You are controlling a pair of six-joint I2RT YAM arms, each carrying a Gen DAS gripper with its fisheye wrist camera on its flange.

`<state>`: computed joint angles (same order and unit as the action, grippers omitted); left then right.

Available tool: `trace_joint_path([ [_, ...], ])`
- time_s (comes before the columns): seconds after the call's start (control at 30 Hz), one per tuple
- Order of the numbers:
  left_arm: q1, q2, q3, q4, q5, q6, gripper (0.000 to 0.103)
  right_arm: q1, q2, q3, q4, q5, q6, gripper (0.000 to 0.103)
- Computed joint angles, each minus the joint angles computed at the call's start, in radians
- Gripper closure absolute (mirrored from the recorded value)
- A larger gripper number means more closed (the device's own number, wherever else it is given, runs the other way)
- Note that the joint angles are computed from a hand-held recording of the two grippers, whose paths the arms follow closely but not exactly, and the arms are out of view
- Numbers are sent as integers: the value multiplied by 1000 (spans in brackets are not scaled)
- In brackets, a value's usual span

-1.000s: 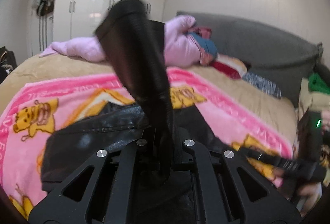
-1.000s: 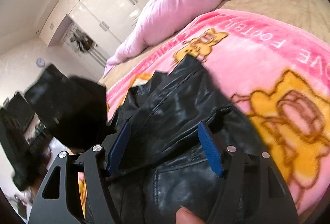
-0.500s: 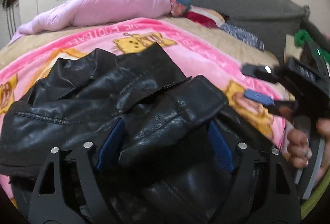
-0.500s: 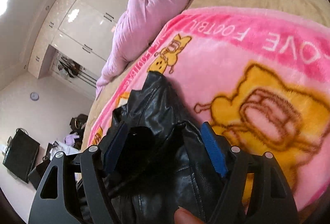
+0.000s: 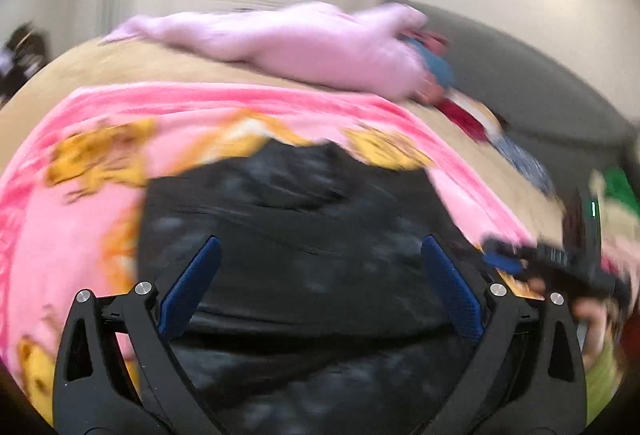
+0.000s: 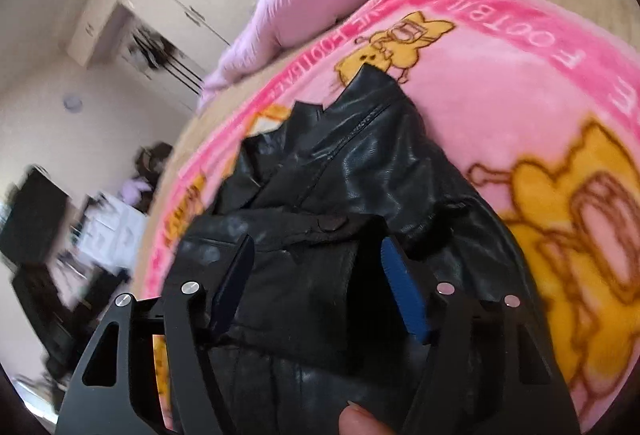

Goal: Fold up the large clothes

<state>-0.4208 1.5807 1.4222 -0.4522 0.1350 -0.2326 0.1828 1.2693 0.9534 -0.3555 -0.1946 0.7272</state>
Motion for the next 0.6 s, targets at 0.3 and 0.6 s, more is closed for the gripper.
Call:
trace_joint_path([
  [0.3,187,31,85,-95,-14,-30,10,18,191,144,-48,-14,-40,90],
  [0.6,161,217,179,-32,67,-149,17,93,141,287,12,158,-335,91],
])
